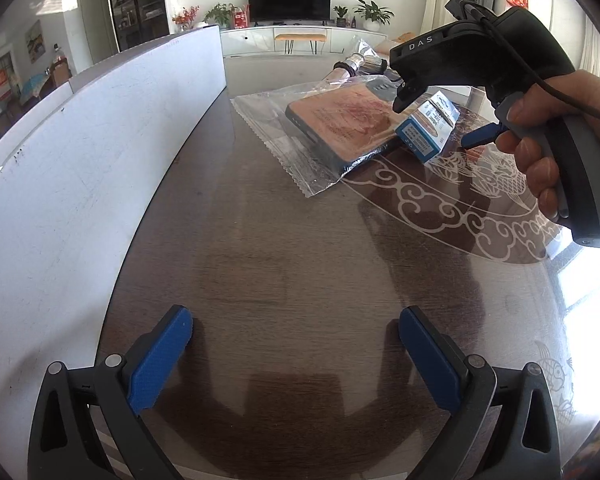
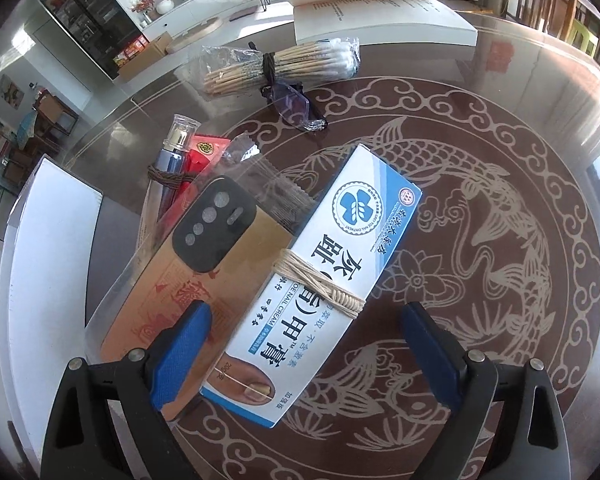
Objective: Organize objects
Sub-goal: 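Grasp the ointment box with the right tool and lift it, then grasp the bagged wooden phone case with the left tool and lift it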
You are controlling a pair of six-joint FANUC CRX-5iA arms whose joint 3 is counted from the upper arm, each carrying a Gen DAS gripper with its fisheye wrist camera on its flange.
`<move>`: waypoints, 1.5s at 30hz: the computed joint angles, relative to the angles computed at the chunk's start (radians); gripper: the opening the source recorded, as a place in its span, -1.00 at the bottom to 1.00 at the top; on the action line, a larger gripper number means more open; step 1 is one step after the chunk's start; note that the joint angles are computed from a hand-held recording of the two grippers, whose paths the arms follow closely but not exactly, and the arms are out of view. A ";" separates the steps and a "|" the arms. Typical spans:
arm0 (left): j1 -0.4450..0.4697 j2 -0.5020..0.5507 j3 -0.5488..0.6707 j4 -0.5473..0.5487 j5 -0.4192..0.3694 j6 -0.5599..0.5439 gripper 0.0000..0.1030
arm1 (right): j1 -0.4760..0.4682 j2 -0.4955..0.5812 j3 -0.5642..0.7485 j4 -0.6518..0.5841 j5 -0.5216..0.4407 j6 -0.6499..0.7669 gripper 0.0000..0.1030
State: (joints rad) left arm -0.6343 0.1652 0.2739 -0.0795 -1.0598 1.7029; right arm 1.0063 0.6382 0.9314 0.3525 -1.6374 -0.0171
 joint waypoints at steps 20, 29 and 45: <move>0.001 -0.005 -0.006 0.002 0.003 -0.003 1.00 | 0.213 -0.298 -0.501 0.129 -0.048 0.100 -0.14; 0.002 -0.005 -0.006 0.005 0.004 -0.007 1.00 | 0.318 -0.454 -0.770 0.217 -0.006 -0.108 0.76; 0.059 0.193 0.305 0.174 -0.042 -0.064 1.00 | 0.347 -0.418 -0.766 0.271 -0.078 -0.131 0.94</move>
